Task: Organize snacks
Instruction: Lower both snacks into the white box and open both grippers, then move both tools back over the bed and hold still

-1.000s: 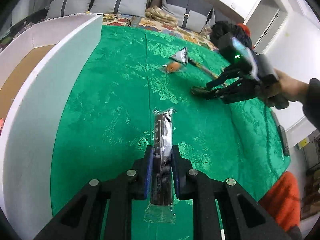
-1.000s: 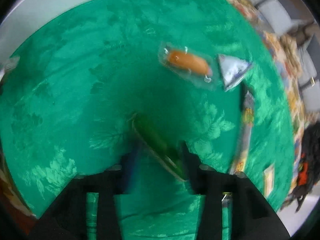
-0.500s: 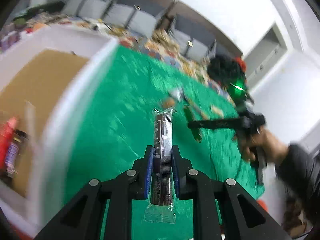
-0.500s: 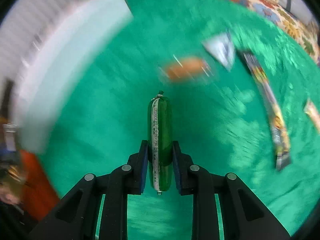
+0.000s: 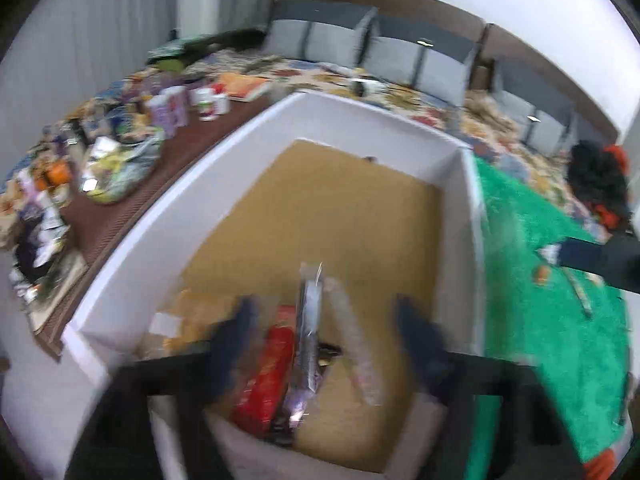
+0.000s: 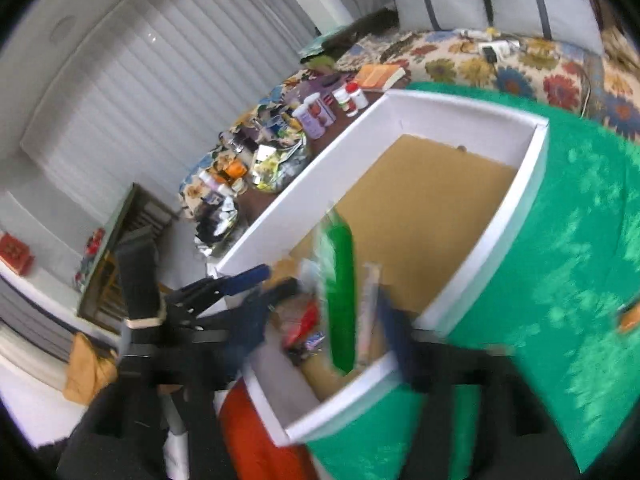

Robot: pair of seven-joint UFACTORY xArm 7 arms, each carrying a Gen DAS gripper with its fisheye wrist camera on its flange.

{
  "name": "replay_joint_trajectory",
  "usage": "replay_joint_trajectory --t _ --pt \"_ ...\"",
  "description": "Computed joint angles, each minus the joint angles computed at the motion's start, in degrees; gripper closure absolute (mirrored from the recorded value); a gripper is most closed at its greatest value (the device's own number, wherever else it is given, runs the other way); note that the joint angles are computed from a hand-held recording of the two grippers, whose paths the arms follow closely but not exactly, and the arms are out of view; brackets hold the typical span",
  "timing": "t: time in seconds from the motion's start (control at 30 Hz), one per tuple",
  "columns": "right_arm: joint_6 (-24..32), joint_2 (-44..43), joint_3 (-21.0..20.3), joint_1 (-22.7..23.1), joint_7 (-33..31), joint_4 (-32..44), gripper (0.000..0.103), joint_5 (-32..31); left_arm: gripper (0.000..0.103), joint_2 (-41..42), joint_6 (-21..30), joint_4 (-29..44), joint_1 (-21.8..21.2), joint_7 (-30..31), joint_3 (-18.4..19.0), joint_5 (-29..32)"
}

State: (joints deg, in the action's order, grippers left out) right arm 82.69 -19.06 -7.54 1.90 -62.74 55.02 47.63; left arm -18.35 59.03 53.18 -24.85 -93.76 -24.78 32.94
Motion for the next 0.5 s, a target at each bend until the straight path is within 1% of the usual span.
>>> replay_joint_trajectory --t 0.03,0.1,0.13,0.17,0.2,0.27,0.3,0.33,0.37,0.4,0.43,0.47,0.5 --pt "-0.85 -1.37 -0.50 -0.58 -1.12 -1.75 0.029 -0.11 0.018 -0.05 1.79 -0.19 -0.01 -2.44 -1.62 1.23" --pt "-4.14 -3.40 -1.16 -1.49 -4.44 -5.23 0.029 -1.01 0.018 -0.59 2.26 -1.01 -0.95 -4.98 -2.93 1.91" --pt "-6.96 -3.26 -1.35 -1.82 -6.40 -6.39 0.029 -1.35 0.018 -0.18 2.23 -0.80 -1.36 -6.18 -3.59 2.38" --pt "-10.43 -3.18 -2.03 -2.59 -9.37 -7.91 0.029 -2.01 0.018 0.89 2.16 0.15 -1.53 -7.06 -4.08 3.31" --pt "-15.10 -3.69 -3.16 -3.95 -13.64 -10.50 0.028 -3.02 0.018 2.08 1.92 1.26 -2.03 -8.36 -4.91 4.70" --pt "-26.49 -2.57 -5.40 -6.53 -22.38 -15.20 0.028 -4.08 0.018 4.18 1.17 3.59 -3.22 -9.56 -5.37 7.25" --pt "-31.11 -0.39 -6.99 -7.69 -26.31 -15.98 0.028 -3.99 0.018 6.16 0.87 5.65 -3.94 -10.14 -5.79 9.04" --pt "-35.06 2.28 -8.57 -8.78 -30.07 -15.97 0.028 -3.07 0.018 8.70 0.22 8.22 -4.72 -10.40 -6.16 11.29" --pt "-37.54 4.54 -9.62 -9.76 -32.93 -15.41 0.028 -1.70 0.016 11.25 -0.40 10.63 -5.50 -10.54 -6.31 13.44" --pt "-40.80 8.87 -11.78 -11.43 -37.71 -13.60 0.028 1.43 0.011 14.04 -1.38 13.15 -6.34 -10.36 -6.29 15.70" --pt "-42.21 12.17 -12.84 -12.90 -40.36 -11.60 0.028 4.01 0.008 17.73 -2.29 16.56 -7.33 -10.02 -6.29 18.28" --pt "-43.25 15.68 -13.60 -14.43 -41.98 -9.02 0.028 6.59 0.002 20.97 -3.20 19.53 -8.32 -9.56 -5.93 20.28" --pt "-43.95 19.08 -14.12 -16.07 -42.99 -6.31 0.028 8.86 0.000 24.45 -4.42 22.48 -9.41 -9.04 -5.47 22.26"
